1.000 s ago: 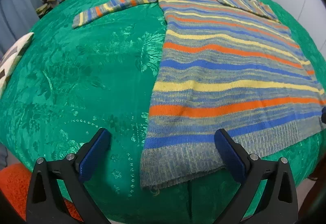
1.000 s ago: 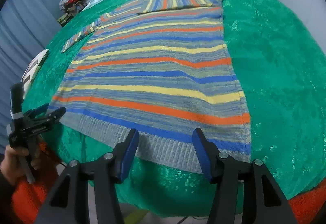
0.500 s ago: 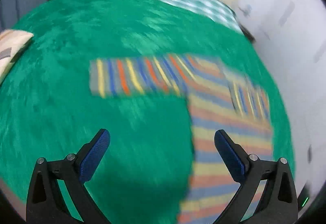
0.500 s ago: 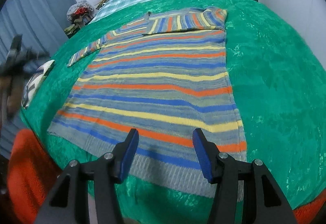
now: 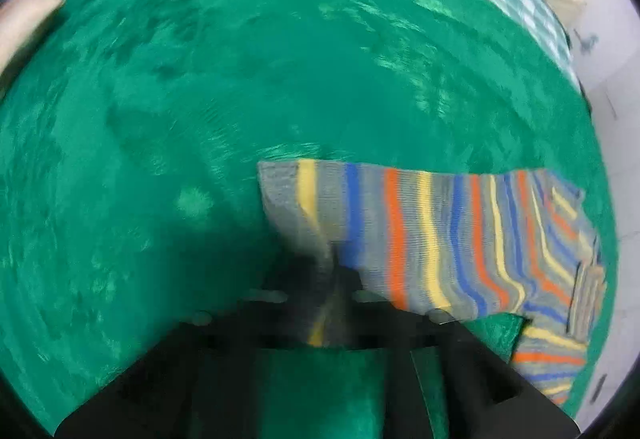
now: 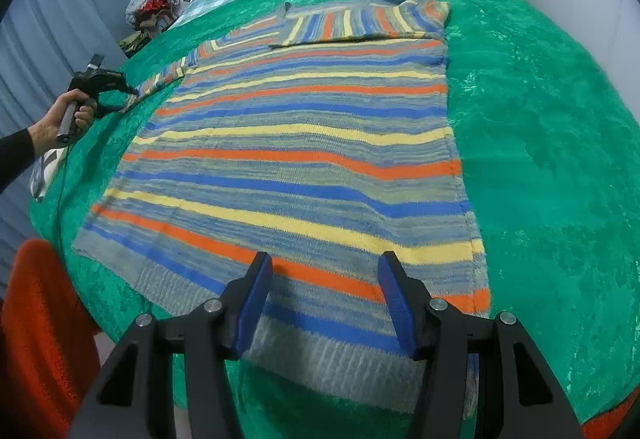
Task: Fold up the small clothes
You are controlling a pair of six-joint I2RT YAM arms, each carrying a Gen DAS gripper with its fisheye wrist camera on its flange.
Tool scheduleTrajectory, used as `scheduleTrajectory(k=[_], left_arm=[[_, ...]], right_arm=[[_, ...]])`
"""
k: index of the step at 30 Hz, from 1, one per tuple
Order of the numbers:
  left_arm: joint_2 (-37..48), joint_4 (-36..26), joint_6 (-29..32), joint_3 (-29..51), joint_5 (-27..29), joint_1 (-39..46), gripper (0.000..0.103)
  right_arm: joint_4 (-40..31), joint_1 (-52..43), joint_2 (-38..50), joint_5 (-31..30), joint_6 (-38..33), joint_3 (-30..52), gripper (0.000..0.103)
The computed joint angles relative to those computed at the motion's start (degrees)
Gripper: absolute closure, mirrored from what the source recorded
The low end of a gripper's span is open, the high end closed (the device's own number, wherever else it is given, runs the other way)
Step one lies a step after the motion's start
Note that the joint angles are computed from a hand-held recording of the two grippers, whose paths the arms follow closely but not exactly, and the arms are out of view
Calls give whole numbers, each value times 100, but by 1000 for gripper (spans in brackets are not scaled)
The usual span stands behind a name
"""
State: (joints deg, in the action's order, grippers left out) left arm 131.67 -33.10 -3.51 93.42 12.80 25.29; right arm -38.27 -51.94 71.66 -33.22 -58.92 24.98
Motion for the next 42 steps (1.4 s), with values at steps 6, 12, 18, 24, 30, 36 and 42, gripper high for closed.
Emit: scheduleTrajectory(k=[6,12,18,24,30,36,42], left_arm=[[-943,-249,376,373,-248,-1262,100],[-1030,-877,559,1371,-60,-3010,99],[-515,-577,211,1581,-132,-3874,11],[-380,168,-629,728,-241,-3422,15],[-474,1269,69,-1258,-1865,-3408,2],[-2224,1687,-497,-3032,-648,-2752,3],[-4615,2068,-107,-5766,-967,-3128,3]], right_arm=[[-231,-131,121,-171,-125,154,48],[-404,-242,211,-242,-259,261,48],[-528,-356,227,-287,-432,302,48],[-722,-558,311,-302,-755,366,48],[-707,-492,387,-296,-712,386,48],[-626,-544,194,-339,-729,340,48],[-489,-782,283,-574,-406,620,48]])
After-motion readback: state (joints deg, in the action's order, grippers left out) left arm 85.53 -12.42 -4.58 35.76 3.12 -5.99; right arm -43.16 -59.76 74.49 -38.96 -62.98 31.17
